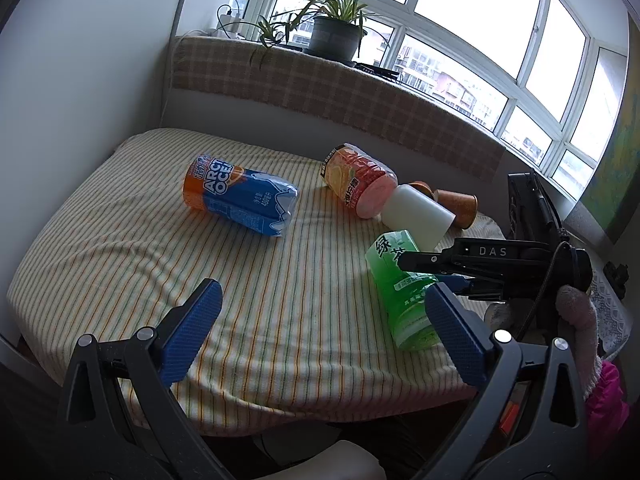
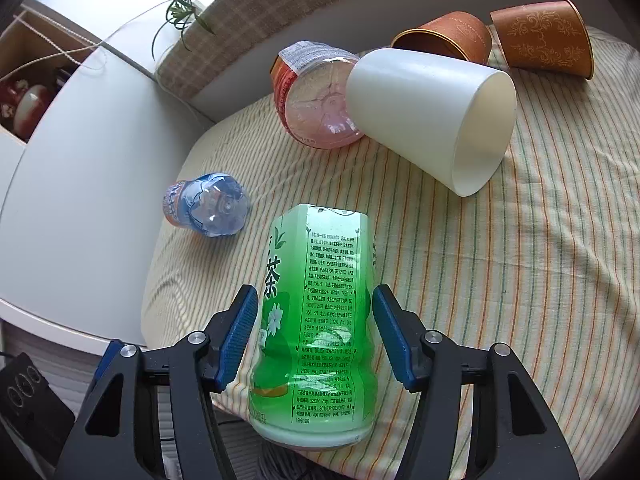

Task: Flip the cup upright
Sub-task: 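Rotate the right tool to turn the green bottle base-down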

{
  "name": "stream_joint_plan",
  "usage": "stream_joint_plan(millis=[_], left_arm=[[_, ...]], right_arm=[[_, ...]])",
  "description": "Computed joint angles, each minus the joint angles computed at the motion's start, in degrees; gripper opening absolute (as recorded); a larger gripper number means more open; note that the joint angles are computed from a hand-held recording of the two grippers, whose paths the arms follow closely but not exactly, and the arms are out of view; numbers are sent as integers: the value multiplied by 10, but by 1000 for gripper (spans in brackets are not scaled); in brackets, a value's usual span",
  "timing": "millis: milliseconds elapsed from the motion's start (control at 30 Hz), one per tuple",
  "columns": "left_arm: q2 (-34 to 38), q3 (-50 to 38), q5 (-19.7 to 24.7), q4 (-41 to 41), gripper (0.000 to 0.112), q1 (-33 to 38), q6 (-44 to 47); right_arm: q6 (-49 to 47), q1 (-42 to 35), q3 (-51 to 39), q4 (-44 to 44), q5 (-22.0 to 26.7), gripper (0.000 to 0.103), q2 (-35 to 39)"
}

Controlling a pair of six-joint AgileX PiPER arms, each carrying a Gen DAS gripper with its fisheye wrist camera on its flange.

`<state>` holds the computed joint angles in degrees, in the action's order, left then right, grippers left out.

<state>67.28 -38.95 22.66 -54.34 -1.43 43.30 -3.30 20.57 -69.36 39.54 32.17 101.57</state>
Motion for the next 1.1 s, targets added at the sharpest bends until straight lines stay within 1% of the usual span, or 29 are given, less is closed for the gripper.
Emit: stream_joint_plan(millis=[100,233,300,367,433,467,600,667,733,767,800,867,967,1100], left_arm=[[7,-5,-1,1,103,-6,1],[39,-30,38,-25,103,2,25],[60,-46,53,-33,102,2,30],[85,-67,74,-35,99,3,27],[113,-88,106,-56,98,9,33],[130,-101,125,-65,97,11,34],[204,-151,203,-99,95,18,28],[247,-180,246,-116,95,22,15],[297,-215,298,-133,95,27,-3],[319,-231,316,-139,95,27,-13],[334,-245,324,-136,94,25,-30],[357,-269,318,-120,85,13,-61],[385,-298,324,-107,84,3,-85],[399,-314,326,-111,84,-7,-92]], right_arm=[[-14,-4,12,3,-5,63,-14],[-38,-12,43,15,-14,63,-51],[-25,-9,66,-9,-28,63,-78],[-11,-9,96,-29,-44,63,-113],[8,-10,128,-52,-56,63,-151],[33,-8,145,-78,-66,63,-171],[209,9,207,-252,-97,63,-247],[254,9,236,-286,-100,63,-276],[283,6,265,-305,-102,63,-303],[292,4,278,-309,-102,63,-316],[293,1,291,-306,-102,63,-327],[266,-15,313,-273,-98,63,-347],[247,-35,335,-251,-94,63,-371],[214,-59,351,-223,-92,63,-383]])
